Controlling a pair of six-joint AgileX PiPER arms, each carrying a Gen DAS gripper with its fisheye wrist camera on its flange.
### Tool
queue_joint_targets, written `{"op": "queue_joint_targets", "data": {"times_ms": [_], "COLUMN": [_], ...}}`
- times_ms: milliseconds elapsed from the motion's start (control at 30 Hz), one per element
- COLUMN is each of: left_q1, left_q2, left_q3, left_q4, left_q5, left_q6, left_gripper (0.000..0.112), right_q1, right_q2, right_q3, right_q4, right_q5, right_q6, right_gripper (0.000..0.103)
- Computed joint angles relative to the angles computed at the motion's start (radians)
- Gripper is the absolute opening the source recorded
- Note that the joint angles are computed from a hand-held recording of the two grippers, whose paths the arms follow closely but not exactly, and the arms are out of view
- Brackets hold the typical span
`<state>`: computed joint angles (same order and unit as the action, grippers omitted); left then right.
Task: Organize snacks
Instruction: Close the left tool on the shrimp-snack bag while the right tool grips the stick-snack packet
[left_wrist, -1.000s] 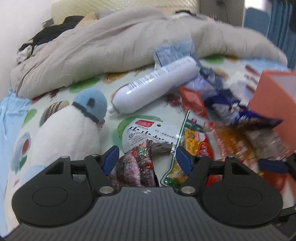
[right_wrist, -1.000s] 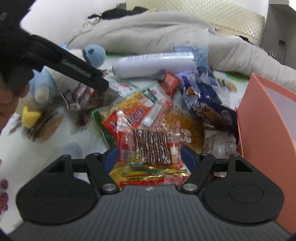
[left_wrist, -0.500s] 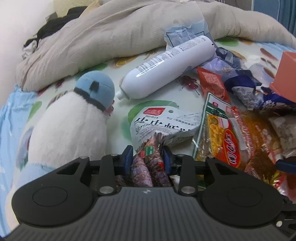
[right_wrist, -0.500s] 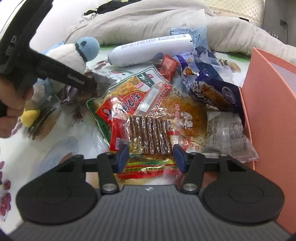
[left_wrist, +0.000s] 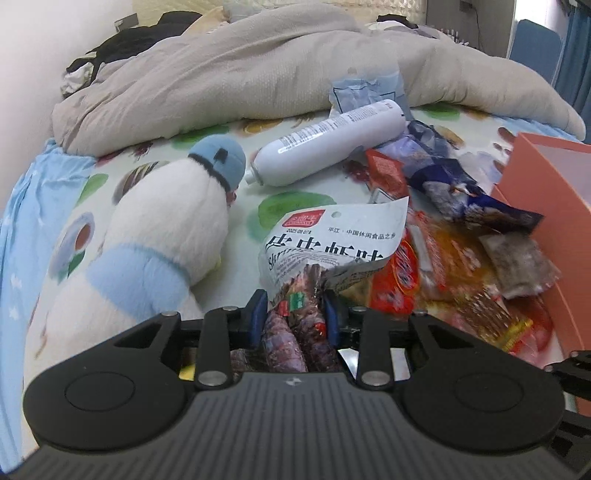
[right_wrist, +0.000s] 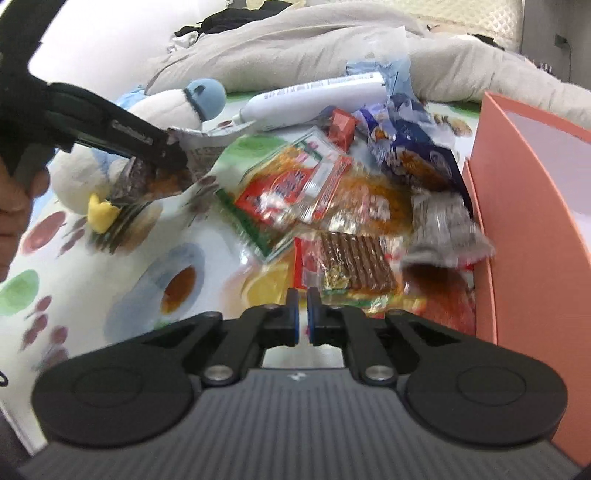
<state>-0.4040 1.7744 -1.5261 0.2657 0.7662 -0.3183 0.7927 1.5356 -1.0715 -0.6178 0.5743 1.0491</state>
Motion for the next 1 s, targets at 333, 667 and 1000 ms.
{"op": "queue_joint_targets", "data": {"times_ms": [333, 667, 1000], "left_q1": [-0.045, -0.027, 0.032], "left_q2": [-0.183, -0.201, -0.194], "left_q3": [0.24, 0.331, 0.361], "left_q4": [0.025, -0.054, -0.255], "left_q5": [-0.017, -0.053, -0.126], "left_q6": [-0.143, -0.136, 0.057], "left_gripper": [0.037, 0.037, 0.077], "right_q1": [0.073, 0.074, 0.038], "right_q2": [-0.08, -0.093, -0.049], "right_q3": [0.086, 0.146, 0.143], "right_q4": [-0.141, -0.226, -0.327], "right_q5": [0.045, -0.01, -0.086], "right_q6": [0.216, 0.293, 0.335], "right_gripper": [0.01, 0.047, 0.077]}}
